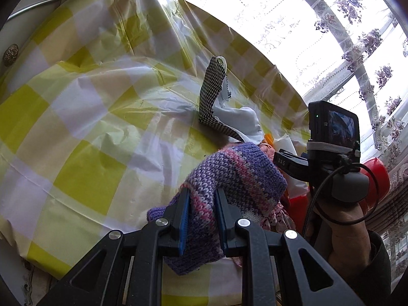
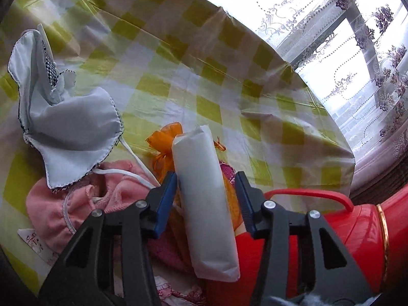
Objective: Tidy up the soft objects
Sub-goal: 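Grasp the white rolled pad upright with the right tool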
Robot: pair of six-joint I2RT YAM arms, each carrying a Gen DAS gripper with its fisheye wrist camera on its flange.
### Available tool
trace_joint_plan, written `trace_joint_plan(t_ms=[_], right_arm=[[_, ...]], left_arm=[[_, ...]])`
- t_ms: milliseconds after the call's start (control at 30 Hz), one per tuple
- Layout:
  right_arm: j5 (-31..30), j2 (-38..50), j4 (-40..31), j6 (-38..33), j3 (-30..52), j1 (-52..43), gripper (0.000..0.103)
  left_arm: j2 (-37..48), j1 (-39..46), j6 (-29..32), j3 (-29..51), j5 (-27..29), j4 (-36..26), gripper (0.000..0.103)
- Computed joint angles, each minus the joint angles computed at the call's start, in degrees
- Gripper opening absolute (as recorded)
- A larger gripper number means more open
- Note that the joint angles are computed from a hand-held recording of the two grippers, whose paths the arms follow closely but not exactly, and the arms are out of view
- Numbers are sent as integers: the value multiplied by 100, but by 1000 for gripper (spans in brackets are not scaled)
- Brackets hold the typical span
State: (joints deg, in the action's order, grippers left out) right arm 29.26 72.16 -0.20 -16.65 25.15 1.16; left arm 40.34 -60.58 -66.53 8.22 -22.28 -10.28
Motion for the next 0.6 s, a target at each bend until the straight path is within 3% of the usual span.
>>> trace_joint_plan(t_ms=[267, 433, 533, 600], right_arm=[[-340, 109, 186, -140, -74, -256, 43], [-192, 180, 313, -122, -88, -315, 43], [-119, 235, 342, -166, -68, -270, 45], [-41, 290, 469, -178, -79, -268, 52]], left_arm=[[112, 13, 27, -3, 0, 113, 20], [93, -24, 18, -3, -33, 91, 20], [94, -7, 39, -10, -14, 102, 20], [104, -2, 44, -7, -8, 108, 20]])
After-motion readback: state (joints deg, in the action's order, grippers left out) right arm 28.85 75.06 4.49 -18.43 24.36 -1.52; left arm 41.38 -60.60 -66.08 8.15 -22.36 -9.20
